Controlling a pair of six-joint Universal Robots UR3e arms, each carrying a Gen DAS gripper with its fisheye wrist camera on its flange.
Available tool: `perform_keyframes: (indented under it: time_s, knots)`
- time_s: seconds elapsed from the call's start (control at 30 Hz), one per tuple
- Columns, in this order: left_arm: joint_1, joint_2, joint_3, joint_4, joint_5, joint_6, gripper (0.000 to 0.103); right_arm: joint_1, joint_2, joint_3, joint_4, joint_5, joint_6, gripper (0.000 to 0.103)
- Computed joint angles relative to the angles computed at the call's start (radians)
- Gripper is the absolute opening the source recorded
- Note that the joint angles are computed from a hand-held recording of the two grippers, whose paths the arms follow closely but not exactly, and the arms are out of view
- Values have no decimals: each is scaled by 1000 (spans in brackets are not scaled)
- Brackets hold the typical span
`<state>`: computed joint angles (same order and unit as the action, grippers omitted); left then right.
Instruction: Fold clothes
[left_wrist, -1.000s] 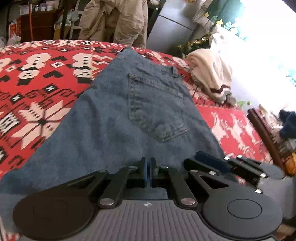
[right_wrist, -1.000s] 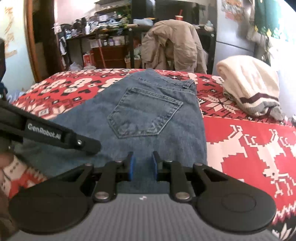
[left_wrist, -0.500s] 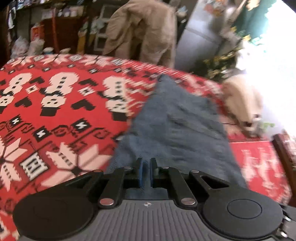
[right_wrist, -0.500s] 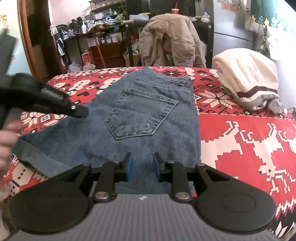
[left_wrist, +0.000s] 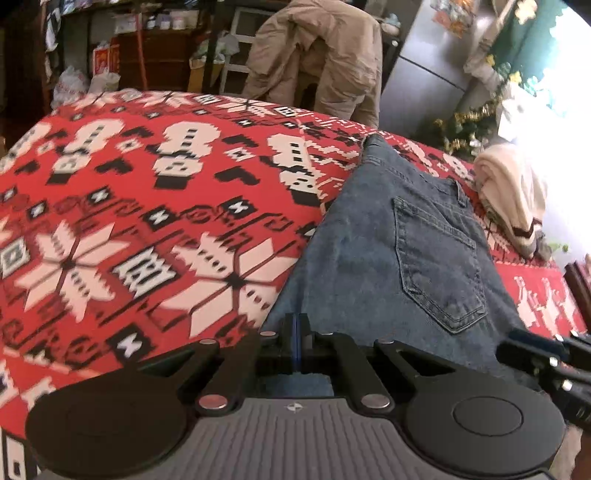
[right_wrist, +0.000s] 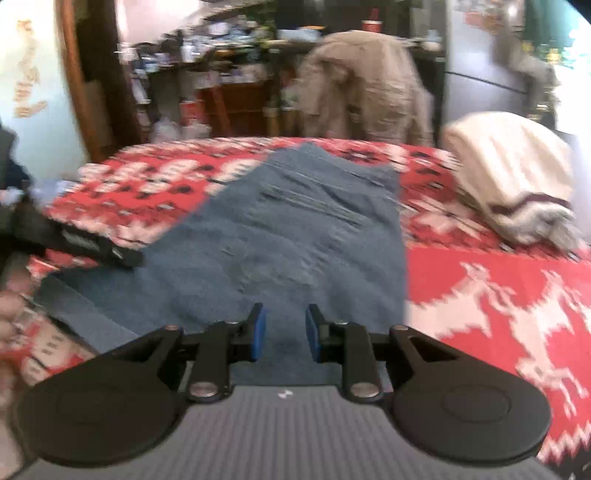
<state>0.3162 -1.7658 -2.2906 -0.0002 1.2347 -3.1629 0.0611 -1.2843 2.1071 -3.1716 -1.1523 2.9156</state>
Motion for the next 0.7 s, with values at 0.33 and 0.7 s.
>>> perform_keyframes:
  time_s: [0.33, 0.7]
  knots:
    - [150, 60, -146, 51, -161, 17, 3, 188, 342, -695, 462, 90, -93, 8]
    - [245, 70, -201, 36, -285, 48, 3, 203, 695, -1183, 553, -81, -37, 0]
